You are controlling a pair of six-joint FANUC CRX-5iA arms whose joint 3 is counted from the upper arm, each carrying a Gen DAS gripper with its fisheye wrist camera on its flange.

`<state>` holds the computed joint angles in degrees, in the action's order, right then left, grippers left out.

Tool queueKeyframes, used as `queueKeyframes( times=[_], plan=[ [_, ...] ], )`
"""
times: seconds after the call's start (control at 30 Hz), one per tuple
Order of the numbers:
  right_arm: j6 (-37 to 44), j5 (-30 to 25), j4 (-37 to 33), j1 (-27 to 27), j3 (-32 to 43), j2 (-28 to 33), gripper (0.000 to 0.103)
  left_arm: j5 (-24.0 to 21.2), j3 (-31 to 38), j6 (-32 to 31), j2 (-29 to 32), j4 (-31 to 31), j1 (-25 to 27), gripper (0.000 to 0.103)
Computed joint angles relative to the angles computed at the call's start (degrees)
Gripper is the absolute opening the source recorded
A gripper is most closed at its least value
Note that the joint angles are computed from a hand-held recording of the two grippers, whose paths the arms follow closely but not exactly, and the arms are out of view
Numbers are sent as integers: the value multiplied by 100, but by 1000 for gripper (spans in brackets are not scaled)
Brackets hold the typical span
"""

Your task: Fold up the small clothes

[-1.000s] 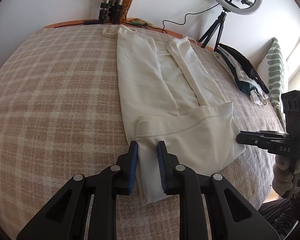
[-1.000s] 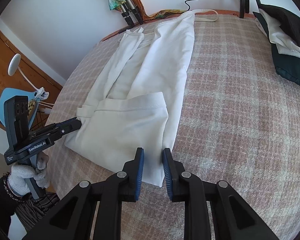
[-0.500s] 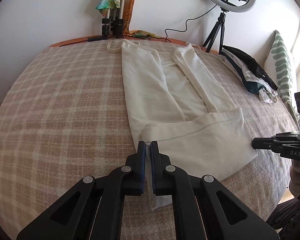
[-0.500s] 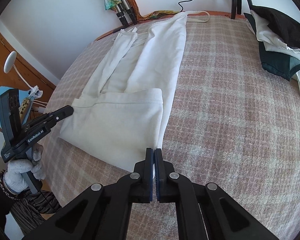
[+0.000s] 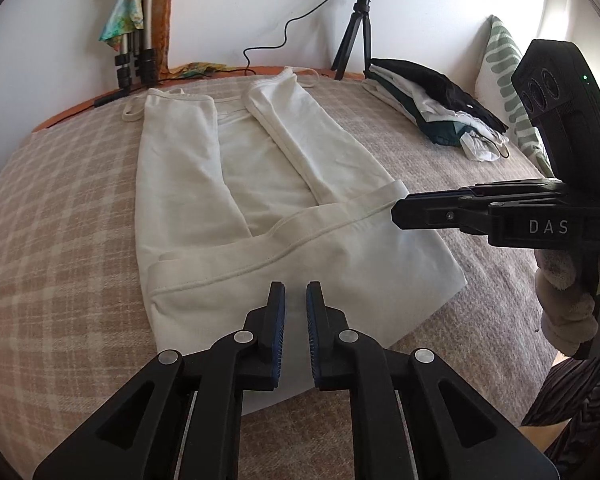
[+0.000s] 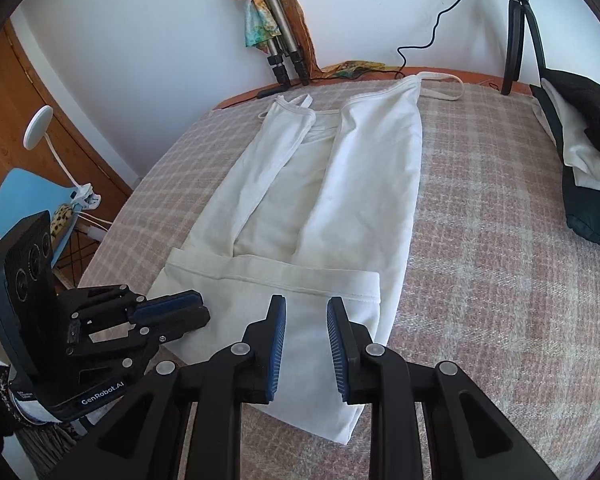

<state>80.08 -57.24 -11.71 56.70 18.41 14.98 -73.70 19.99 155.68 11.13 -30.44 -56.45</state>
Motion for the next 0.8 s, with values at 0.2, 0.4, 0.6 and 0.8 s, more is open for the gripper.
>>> queueKeyframes(
  times=[0.2, 0.4, 0.6, 0.8],
  plan=[
    [-573, -320, 421, -100, 9, 134, 21, -297, -62, 278, -174, -178, 37, 10],
    [-364, -210, 385, -253, 143, 60, 37, -213, -435, 612, -702, -338, 261, 25],
    [-138, -146, 335, -397, 745, 407, 42, 357, -878, 504, -1108, -49, 873, 47],
    [33, -635, -135, -723, 2147, 1374, 44, 974, -1316, 340, -1318, 548, 1740, 48]
  ],
)
